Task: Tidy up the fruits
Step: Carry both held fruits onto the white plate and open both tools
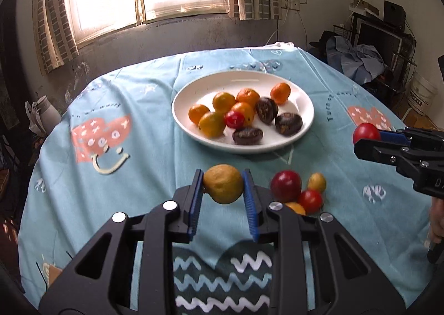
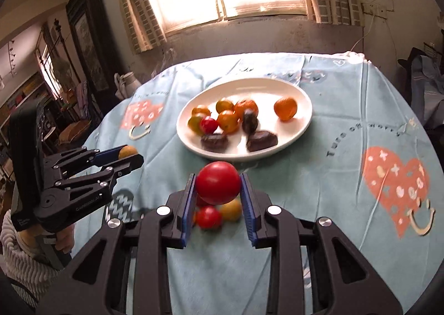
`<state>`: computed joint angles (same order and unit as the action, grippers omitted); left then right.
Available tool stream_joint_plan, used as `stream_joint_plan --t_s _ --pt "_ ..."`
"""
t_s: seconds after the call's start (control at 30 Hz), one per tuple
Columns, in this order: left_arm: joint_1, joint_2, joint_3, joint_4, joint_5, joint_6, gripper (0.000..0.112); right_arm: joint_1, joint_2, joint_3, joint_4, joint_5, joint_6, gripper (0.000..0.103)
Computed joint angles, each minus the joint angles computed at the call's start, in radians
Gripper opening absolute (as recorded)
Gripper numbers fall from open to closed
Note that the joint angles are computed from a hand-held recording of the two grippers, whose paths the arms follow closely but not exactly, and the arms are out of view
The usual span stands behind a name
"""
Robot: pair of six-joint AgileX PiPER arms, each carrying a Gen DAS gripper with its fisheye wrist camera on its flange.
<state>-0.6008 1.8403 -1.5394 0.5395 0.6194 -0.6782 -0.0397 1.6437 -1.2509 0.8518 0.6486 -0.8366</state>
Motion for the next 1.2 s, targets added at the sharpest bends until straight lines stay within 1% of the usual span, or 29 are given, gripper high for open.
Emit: stream_joint_plan --t_s 0.07,0.13,0.2,0.3,0.37,0.43,0.47,0.5,0.53,0.57,0.6,0.63,0.67,0.7,0.73,0.8,0.83,0.9,0.97,1.03,1.1,1.2 --pt "0.013 0.083 -0.152 -0.064 0.045 0.063 0.028 -0.001 0.062 -0.109 -0.046 0.002 0.086 0.031" --pt "0.018 0.174 -0.285 -0.098 0.081 0.101 0.028 -0.004 0.142 -0.206 -0.063 0.027 0.141 0.031" --pt "0.02 0.263 -0.401 -0.111 0.12 0.12 0.028 -0.002 0.222 -0.291 -0.092 0.039 0.201 0.031" --pt "0.035 0.379 -0.56 -0.181 0.182 0.184 0.029 0.012 0.328 -0.402 -0.161 0.051 0.299 0.031" --pt "0.038 0.428 -0.623 -0.199 0.197 0.213 0.029 0.018 0.392 -0.472 -0.179 0.065 0.343 0.031" --pt "0.046 0.454 -0.65 -0.22 0.194 0.23 0.029 0.012 0.437 -0.52 -0.153 0.081 0.348 0.032" --pt "0.047 0.459 -0.653 -0.213 0.189 0.221 0.033 0.007 0.46 -0.549 -0.137 0.103 0.345 0.032" --pt "0.045 0.455 -0.639 -0.188 0.176 0.199 0.052 0.003 0.478 -0.577 -0.144 0.126 0.361 0.046" --pt "0.042 0.442 -0.609 -0.149 0.155 0.163 0.06 0.0 0.48 -0.579 -0.146 0.125 0.366 0.064" --pt "0.038 0.421 -0.564 -0.108 0.128 0.123 0.066 -0.003 0.461 -0.541 -0.111 0.089 0.33 0.064" --pt "0.039 0.405 -0.536 -0.096 0.116 0.111 0.066 -0.007 0.437 -0.504 -0.078 0.058 0.293 0.064" --pt "0.043 0.389 -0.512 -0.101 0.11 0.112 0.066 -0.01 0.416 -0.48 -0.057 0.045 0.272 0.064" --pt "0.046 0.37 -0.48 -0.098 0.098 0.099 0.068 -0.017 0.393 -0.46 -0.027 0.044 0.25 0.064" --pt "0.049 0.348 -0.441 -0.083 0.086 0.071 0.072 -0.026 0.367 -0.434 0.018 0.048 0.214 0.064" --pt "0.048 0.325 -0.401 -0.059 0.078 0.033 0.074 -0.035 0.336 -0.4 0.058 0.052 0.178 0.064" --pt "0.046 0.271 -0.306 -0.018 0.055 -0.032 0.076 -0.048 0.265 -0.318 0.114 0.058 0.111 0.065" --pt "0.042 0.238 -0.245 0.004 0.034 -0.068 0.077 -0.057 0.227 -0.266 0.145 0.061 0.068 0.067" --pt "0.024 0.182 -0.14 0.066 0.004 -0.149 0.084 -0.08 0.151 -0.141 0.221 0.048 -0.025 0.071" --pt "-0.01 0.149 -0.066 0.162 0.0 -0.243 0.086 -0.107 0.091 -0.025 0.301 0.029 -0.116 0.072" --pt "-0.04 0.132 -0.024 0.217 0.004 -0.286 0.088 -0.122 0.06 0.041 0.313 0.008 -0.138 0.075" --pt "-0.062 0.135 -0.017 0.256 0.012 -0.31 0.089 -0.136 0.059 0.059 0.306 0.011 -0.132 0.075" --pt "-0.072 0.149 -0.036 0.241 0.007 -0.282 0.09 -0.16 0.075 0.048 0.31 0.042 -0.101 0.075"
